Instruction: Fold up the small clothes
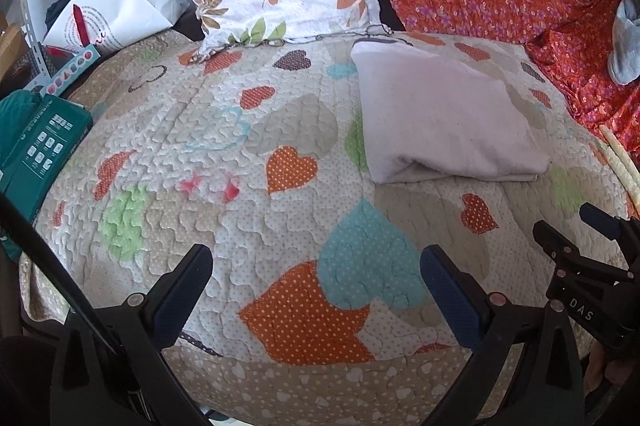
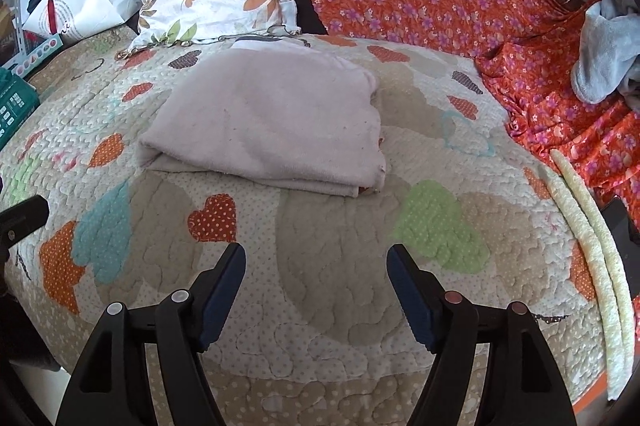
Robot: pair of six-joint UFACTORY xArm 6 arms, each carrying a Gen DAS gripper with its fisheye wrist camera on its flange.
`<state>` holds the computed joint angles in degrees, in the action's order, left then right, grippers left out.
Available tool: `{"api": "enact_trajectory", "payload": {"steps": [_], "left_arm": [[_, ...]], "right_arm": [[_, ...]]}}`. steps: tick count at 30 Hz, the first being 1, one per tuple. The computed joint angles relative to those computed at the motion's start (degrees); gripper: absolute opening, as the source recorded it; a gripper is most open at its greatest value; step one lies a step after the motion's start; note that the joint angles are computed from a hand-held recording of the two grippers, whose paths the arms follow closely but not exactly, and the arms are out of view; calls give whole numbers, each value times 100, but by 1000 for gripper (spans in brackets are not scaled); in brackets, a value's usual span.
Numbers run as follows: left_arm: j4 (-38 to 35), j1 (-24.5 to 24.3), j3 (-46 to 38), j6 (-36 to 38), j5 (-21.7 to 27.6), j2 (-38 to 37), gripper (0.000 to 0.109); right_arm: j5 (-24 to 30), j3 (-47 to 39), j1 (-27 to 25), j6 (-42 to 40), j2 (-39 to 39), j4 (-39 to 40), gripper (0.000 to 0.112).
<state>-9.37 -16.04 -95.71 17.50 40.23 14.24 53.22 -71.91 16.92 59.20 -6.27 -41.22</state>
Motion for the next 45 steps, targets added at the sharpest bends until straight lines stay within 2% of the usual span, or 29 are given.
{"api": "enact_trajectory", "payload": {"steps": [25,38,45], "left_arm": [[117,5,-1384,-411,1042,1088,103],[201,-80,-1570,-461,1105,1216,103],[229,-160,-1281,-308,895,1017,103]], "right_arm": [[246,-215,-70,31,296,-124,82],[494,-310,-65,66,372,-101,82],[528,-303,-59,113,334,-82,84]]}}
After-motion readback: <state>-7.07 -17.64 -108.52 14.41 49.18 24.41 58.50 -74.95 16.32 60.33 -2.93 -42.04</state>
